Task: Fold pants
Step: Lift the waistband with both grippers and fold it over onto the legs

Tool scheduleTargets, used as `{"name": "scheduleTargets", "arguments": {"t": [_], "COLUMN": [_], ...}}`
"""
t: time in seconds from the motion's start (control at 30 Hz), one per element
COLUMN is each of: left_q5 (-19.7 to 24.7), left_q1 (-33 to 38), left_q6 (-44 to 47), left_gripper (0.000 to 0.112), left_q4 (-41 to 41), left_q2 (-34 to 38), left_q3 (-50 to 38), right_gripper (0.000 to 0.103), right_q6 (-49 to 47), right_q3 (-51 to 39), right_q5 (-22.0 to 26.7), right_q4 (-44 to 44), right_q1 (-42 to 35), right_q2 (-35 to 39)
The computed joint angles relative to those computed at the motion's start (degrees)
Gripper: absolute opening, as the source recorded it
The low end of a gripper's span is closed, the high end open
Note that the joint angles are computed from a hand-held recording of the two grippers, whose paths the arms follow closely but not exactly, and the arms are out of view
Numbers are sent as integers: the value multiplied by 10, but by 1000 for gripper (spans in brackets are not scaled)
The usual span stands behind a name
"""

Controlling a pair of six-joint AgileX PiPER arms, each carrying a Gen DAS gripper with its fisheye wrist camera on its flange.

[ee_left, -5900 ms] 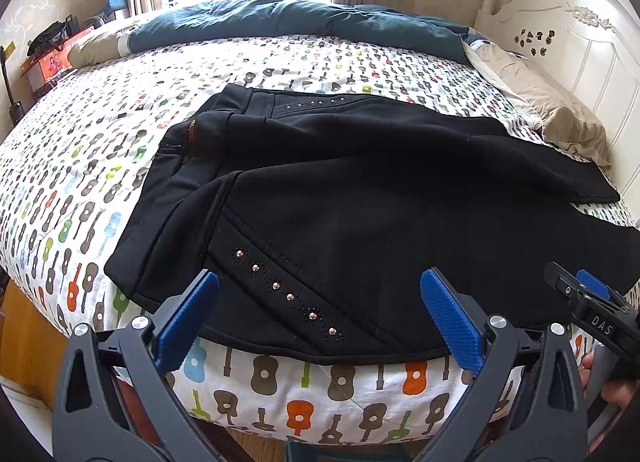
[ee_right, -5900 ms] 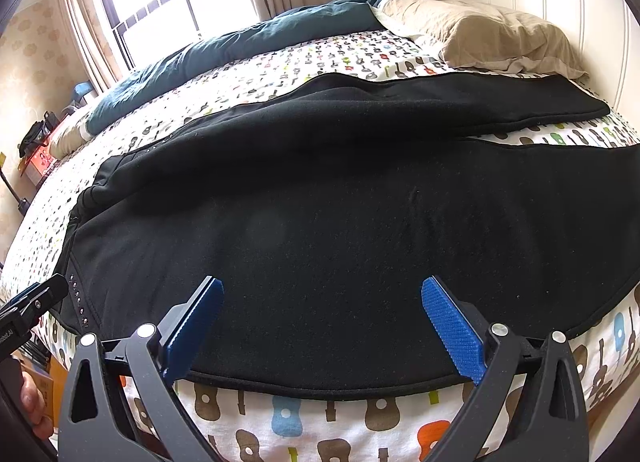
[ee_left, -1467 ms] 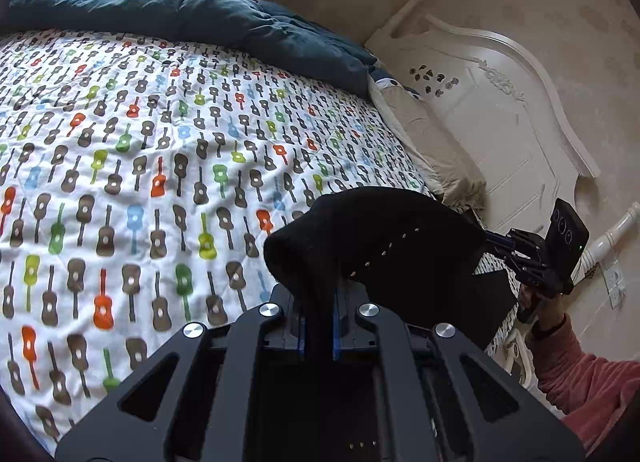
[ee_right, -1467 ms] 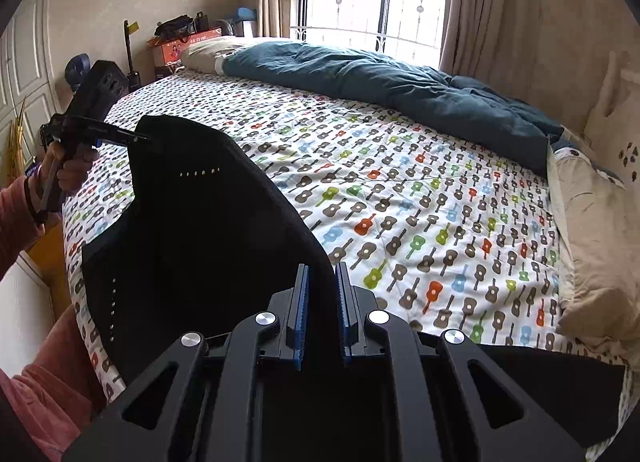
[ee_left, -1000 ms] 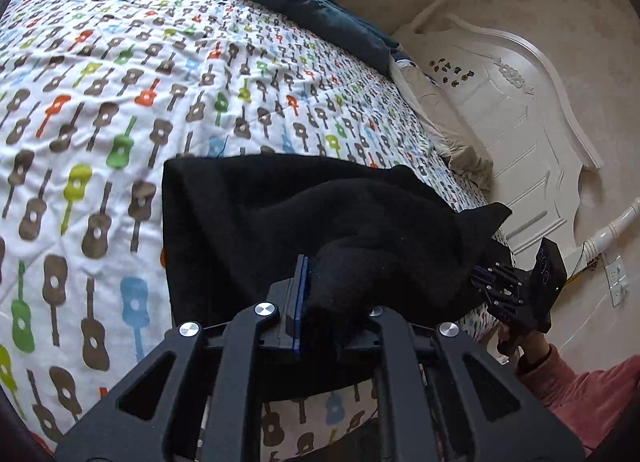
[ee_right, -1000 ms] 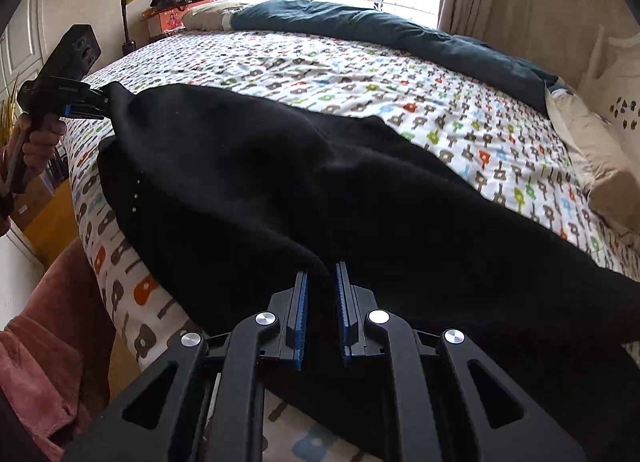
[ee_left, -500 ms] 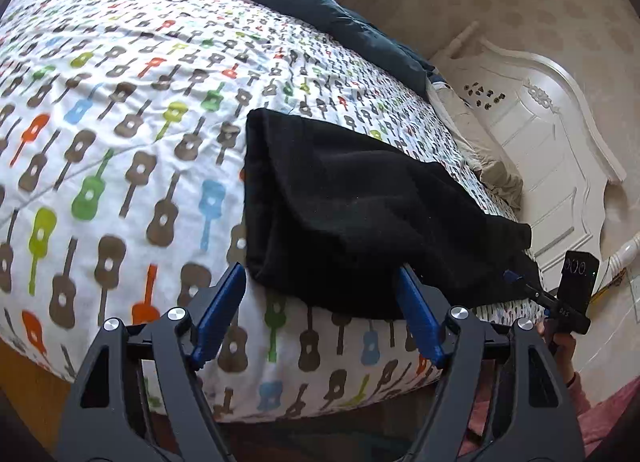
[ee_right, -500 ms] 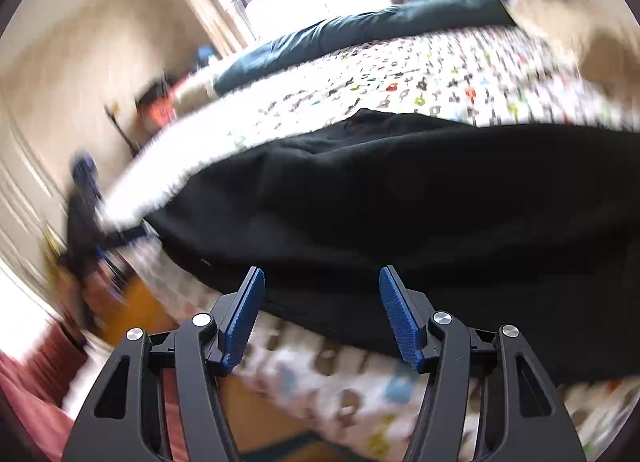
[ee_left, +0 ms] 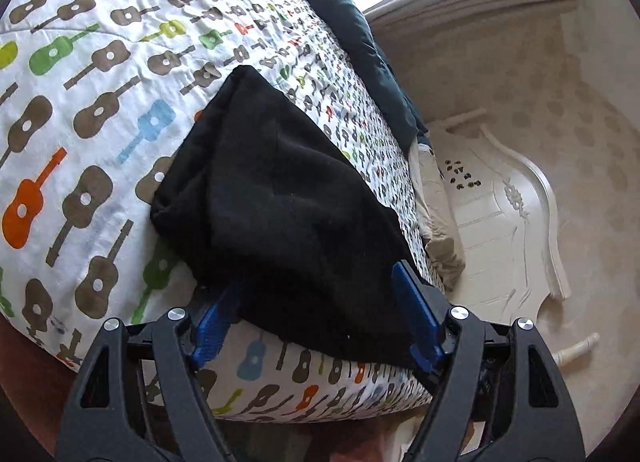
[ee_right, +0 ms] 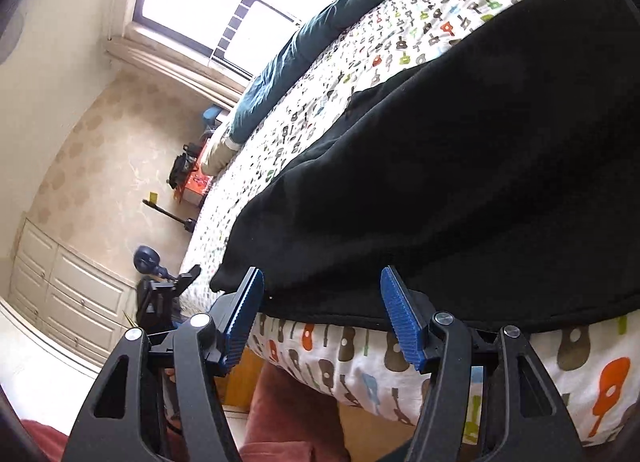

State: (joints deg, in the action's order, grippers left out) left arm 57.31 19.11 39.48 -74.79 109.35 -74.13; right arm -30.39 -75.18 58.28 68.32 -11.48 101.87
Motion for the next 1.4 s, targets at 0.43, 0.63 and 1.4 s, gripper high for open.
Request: {"name": "scheduleTargets", "arguments": {"t": [0.43,0.63,1.4], "left_q5": [-22,-23,-58], "left_q1": [-7,-4,2], "left_q6": [-56,-66,-26], "left_gripper": [16,15,18], "left_q4": [25,42,127], "left_q2": [47,47,-8], "left_q3": [-30,-52,-25], "right_gripper": [63,16,18], "right_q6": [16,90,78], "right_q3": [78,44,119], "right_q5": [-25,-88,-42], "right_q4": [191,111,84], "right_q1": [5,31,23], "right_q2": [43,41,-22]}}
